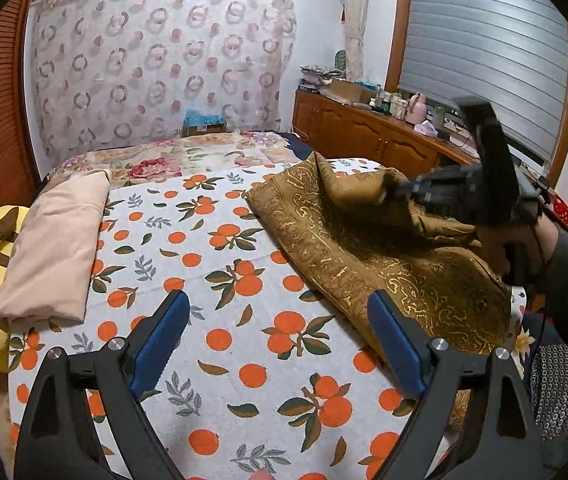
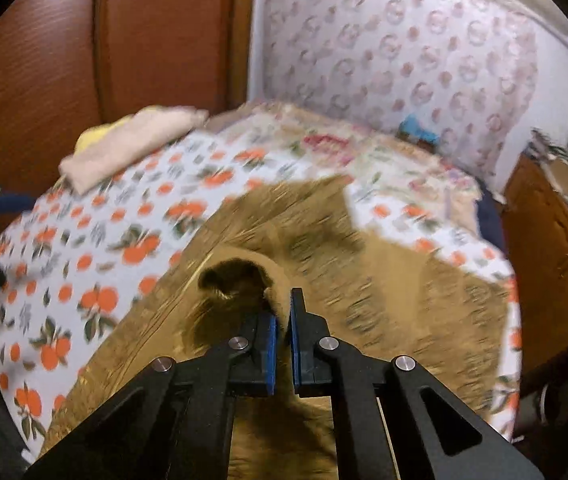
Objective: Fold small clothes
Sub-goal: 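Press the folded shirt flat with the right gripper and release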
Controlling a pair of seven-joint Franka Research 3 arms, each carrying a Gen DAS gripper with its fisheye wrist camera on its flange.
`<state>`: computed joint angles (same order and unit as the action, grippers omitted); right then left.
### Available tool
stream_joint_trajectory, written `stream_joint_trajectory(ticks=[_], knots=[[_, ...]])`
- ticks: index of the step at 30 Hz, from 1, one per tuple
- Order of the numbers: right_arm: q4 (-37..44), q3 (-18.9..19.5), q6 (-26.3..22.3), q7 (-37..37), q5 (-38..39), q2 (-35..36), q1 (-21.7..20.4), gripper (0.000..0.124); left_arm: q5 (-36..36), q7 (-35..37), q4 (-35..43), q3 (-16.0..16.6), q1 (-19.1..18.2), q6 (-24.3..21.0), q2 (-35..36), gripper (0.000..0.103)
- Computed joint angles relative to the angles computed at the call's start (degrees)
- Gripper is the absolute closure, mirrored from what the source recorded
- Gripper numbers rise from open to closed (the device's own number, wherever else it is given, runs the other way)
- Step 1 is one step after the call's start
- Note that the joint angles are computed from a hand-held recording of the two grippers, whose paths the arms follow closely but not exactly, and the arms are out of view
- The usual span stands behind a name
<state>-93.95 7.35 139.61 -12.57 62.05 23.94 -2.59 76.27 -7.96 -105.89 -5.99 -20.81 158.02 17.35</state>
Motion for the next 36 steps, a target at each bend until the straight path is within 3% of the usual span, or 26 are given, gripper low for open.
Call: stream_joint_trajectory(ticks=[8,12,15,21,23,24,25,27,31,36], knots=[[14.1,0.1,2.2,10.6,-1.8,8.0,-1.5,0.119,0.3,-0.5,-0.3,-0.1,0.1,-0.2,-0.4,0.012],[23.1,-0.5,7.0,21.7,-7.7,14.1,0.6,0.119,-0.4,0.0,-0.8,-0.3,0.3,-0.2,-0.6,0.012],[31.7,-3.6,9.5,33.3,-15.2,20.1,3.6,0.119,-1.1,0.6,-0.9,-0.4,0.3,-0.4,-0.7,0.012],[48.2,-8.0,6.9,51.9,-27.2,30.8,6.1,0.119,-3.4,2.8,0.1,-0.4,0.2,-0.1,0.3,0.012],[52.2,-9.5,4.5,56.7,-31.3,33.0,6.5,0.107,-4.1,3.5,0.4,-0.3,0.1,0.2,0.7,0.012],[52.2,-9.8,4.9,58.2,-32.8,32.9,7.0,0.095,-4.5,3.9,0.6,-0.2,0.0,0.3,0.9,0.012],[50.3,-9.2,5.8,58.0,-33.3,31.8,6.7,0.092,-4.8,4.1,0.7,-0.1,-0.1,0.4,1.0,0.012],[43.7,-6.3,7.8,55.7,-33.0,27.5,5.9,0.092,-5.6,4.7,1.0,0.0,-0.3,0.3,1.3,0.012],[30.4,1.5,8.6,45.9,-29.8,19.4,-0.2,0.091,-6.9,5.4,1.5,0.4,-0.7,0.4,1.9,0.012],[16.9,4.6,7.4,34.6,-22.8,12.3,-5.3,0.091,-8.5,6.8,2.8,0.6,-1.1,1.2,3.2,0.012]])
